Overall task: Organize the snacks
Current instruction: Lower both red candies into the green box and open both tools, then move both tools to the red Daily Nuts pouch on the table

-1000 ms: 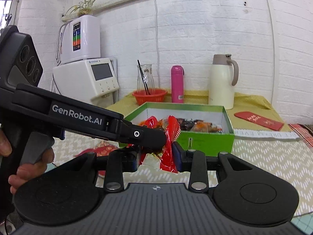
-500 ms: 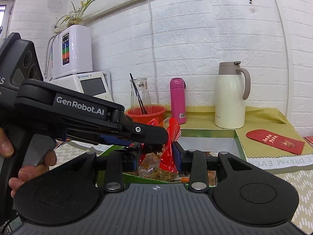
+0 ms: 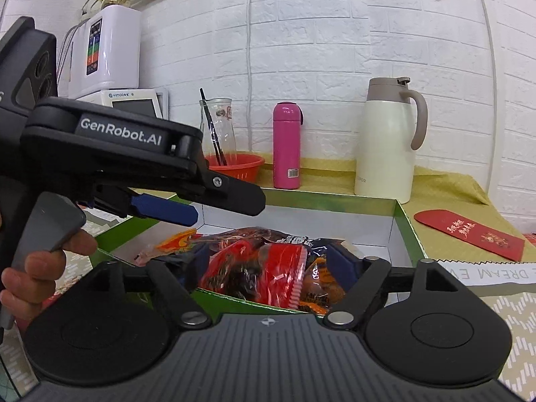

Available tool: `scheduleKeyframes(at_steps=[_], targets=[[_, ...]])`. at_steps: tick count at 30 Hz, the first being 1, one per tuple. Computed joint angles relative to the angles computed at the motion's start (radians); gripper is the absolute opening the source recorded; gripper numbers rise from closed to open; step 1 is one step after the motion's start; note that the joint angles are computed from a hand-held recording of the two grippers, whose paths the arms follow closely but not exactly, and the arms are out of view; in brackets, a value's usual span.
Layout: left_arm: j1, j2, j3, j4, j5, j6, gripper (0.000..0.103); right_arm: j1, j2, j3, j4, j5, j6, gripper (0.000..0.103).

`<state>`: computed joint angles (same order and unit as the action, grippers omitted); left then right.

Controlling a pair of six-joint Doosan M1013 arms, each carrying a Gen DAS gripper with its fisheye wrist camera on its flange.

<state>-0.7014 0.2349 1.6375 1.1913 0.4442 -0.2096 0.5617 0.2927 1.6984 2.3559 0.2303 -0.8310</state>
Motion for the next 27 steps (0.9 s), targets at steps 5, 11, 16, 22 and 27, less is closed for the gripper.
scheduleKeyframes(at_steps=[5,11,16,22,27], targets=[[-0.033,0.003,-0.022,-0.028,0.128,0.064,0.078,0.003,-0.011,0.007,-0.041,-0.016,0.044,0.103],[-0.062,-0.010,-0.027,-0.047,0.211,0.089,0.080,0.011,-0.032,0.013,0.002,-0.047,0.022,0.103],[-0.092,-0.027,-0.021,-0.024,0.261,0.075,0.080,0.017,-0.062,0.038,0.095,-0.041,-0.069,0.103],[-0.127,-0.051,-0.002,0.011,0.320,0.041,0.080,0.029,-0.099,0.070,0.115,-0.065,-0.092,0.103],[-0.164,-0.069,0.015,0.018,0.401,0.052,0.080,0.046,-0.134,0.095,0.045,-0.118,0.009,0.103]])
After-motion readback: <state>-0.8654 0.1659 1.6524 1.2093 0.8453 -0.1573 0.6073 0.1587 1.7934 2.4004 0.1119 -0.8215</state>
